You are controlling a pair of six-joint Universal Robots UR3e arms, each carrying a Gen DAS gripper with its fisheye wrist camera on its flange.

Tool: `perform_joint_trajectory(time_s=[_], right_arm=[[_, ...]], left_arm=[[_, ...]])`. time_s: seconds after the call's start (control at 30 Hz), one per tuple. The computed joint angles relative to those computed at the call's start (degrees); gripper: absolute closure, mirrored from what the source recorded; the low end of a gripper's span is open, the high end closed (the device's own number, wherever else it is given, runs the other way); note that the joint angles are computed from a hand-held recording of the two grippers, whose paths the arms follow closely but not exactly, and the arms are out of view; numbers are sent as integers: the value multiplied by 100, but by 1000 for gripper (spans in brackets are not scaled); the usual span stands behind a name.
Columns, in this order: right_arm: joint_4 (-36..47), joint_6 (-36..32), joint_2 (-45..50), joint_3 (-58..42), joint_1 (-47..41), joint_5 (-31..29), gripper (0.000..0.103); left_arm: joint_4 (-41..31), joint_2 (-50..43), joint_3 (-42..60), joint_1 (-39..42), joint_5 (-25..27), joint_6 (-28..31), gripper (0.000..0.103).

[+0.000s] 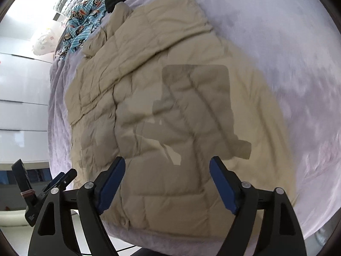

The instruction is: Fold large clothes

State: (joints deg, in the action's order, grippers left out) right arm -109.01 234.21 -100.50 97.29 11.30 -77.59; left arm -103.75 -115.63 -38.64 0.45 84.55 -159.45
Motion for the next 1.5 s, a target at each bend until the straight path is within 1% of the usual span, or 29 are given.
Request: perform_joint_trajectory(time_s=[0.1,0.2,0.3,0.5,0.53,0.57,0.87,0.97,1.03,1.1,1.17,1.2,1.33,1.37,1.5], right_arm=[[-343,714,-22,133,459,-205,11],[-581,1415,-7,197,907,-435,10],[-703,1926,63,167,1295,-690,10],[-784,2609,133,146,1733,-982,10],[-795,2728,110,177,1804,-1045,8],[-797,2832,65,232,1857,-1094,0],[-1168,4526,-777,1261,2374,-1584,0],[-1202,4992,-1087,1627,2390,-1603,0],[-1530,5258,-1418,2157,2224,-1418,0],[-1925,5359,-1818,2735,1943,-1107,0],[-2083,5296,-2050,3014,1718,-887,0],[-2100,5173,-2145,3090,1613,-820,0],[-1851,4725,-2393,3220,1274,-539,0],[-1834,4630,-2530,3324,1143,-426,0],[-1961,4609,-2906,3711,885,-169,0]], left_arm=[[173,335,-554,191,-5,308,0],[188,619,-937,429,-103,583,0],[188,890,-1253,657,-211,878,0],[249,1296,-1832,1096,-305,1295,0],[271,1362,-1943,1163,-307,1350,0],[288,1427,-2064,1247,-300,1417,0],[156,1689,-2507,1884,-397,1738,0],[-209,1660,-2350,2126,-562,1854,0],[-618,1587,-2138,2324,-793,1903,0],[-930,1530,-2006,2481,-959,1839,0],[-1251,1506,-1949,2620,-1124,1794,0],[-1465,1483,-1922,2704,-1218,1819,0],[-1813,1625,-2140,2993,-1414,1889,0],[-1841,1667,-2225,3068,-1424,1878,0],[-1595,1739,-2804,3197,-1267,1364,0]])
